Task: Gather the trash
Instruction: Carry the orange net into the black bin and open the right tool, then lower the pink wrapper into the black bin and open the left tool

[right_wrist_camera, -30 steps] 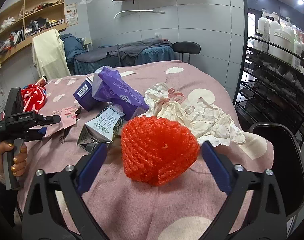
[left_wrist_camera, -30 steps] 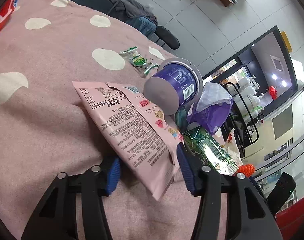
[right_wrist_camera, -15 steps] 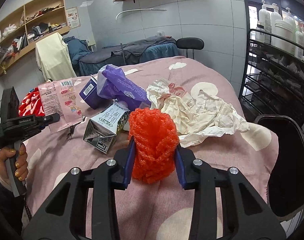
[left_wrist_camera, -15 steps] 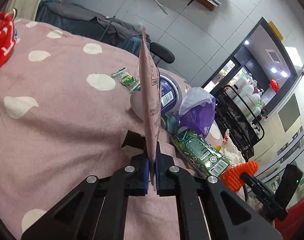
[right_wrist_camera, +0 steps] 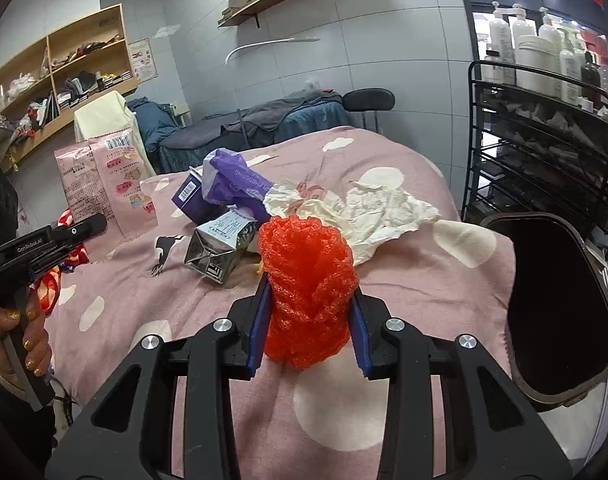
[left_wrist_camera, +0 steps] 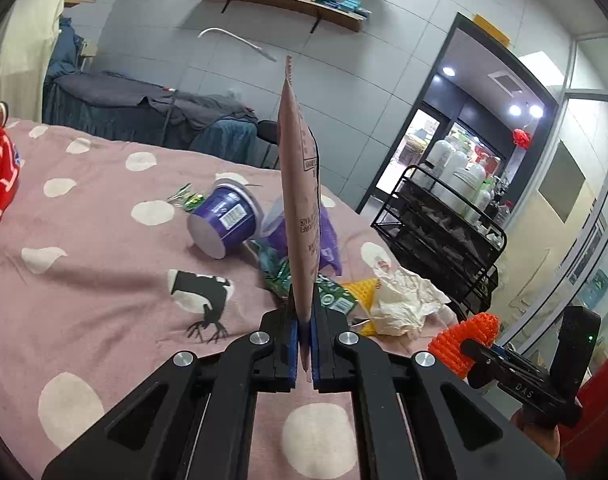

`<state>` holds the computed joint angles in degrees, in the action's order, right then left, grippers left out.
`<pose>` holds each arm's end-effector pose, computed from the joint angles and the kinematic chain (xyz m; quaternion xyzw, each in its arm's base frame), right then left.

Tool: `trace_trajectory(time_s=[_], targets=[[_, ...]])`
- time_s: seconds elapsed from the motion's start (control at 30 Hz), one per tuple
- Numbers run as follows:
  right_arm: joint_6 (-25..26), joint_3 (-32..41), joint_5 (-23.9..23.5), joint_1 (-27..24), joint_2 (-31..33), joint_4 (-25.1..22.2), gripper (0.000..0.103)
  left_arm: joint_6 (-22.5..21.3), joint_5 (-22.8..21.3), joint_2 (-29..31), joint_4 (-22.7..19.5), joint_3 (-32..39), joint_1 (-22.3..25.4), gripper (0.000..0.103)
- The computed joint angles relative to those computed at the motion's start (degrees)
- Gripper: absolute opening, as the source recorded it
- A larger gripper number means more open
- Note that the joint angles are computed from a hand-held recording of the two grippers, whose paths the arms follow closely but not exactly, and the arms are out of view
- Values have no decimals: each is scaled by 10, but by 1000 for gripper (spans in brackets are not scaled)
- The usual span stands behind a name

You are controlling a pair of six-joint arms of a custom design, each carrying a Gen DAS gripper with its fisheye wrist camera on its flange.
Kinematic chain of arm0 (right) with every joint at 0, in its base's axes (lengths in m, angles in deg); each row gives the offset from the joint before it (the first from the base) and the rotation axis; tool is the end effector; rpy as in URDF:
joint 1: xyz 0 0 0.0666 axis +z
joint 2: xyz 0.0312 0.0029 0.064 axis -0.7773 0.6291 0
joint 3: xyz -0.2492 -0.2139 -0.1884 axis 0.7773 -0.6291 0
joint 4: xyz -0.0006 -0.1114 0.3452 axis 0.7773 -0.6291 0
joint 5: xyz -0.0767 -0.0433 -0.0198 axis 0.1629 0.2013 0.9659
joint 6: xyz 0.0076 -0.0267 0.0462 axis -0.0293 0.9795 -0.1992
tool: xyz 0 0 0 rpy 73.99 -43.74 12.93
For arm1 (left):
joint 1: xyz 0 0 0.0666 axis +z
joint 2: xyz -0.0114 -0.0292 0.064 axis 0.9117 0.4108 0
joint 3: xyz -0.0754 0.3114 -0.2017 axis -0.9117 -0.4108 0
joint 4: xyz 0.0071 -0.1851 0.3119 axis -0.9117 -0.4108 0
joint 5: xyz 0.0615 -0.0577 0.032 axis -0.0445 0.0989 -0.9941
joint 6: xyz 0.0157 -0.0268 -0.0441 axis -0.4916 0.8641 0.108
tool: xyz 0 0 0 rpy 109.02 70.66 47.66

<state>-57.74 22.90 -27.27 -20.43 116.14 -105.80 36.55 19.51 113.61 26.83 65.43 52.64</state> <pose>0.3783 0.2141 0.5099 -0.0125 0.8793 0.1221 0.4601 0.3936 -0.1010 0.5295 0.0218 0.8509 -0.2425 0.4655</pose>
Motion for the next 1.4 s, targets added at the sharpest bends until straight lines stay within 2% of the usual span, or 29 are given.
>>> trace_trajectory(time_s=[0.13, 0.3, 0.5, 0.6, 0.8, 1.07, 1.17, 1.23, 1.27, 1.4], targets=[[-7, -27, 32, -16, -38, 0, 36, -7, 14, 7, 10, 11, -34, 5], [-24, -51, 68, -57, -70, -8, 36, -36, 28, 40, 9, 48, -89, 5], [-31, -61, 103, -117, -73, -42, 36, -72, 50, 89, 4, 92, -137, 5], [-39, -60, 93, -155, -57, -63, 37, -90, 53, 114, -4, 115, -160, 5], [-48, -54, 45, -228, -3, -105, 37, -114, 71, 156, -30, 158, -186, 5], [-50, -19, 26, -259, 72, -177, 38, -131, 83, 200, -71, 208, -210, 5], [-49, -13, 29, -263, 86, -194, 45, -130, 89, 215, -88, 222, -215, 5], [-50, -19, 27, -262, 83, -194, 61, -134, 88, 223, -97, 230, -219, 5], [-50, -20, 31, -262, 82, -193, 76, -136, 88, 225, -102, 233, -222, 5], [-52, -41, 37, -260, 60, -172, 78, -146, 86, 240, -118, 253, -228, 5]])
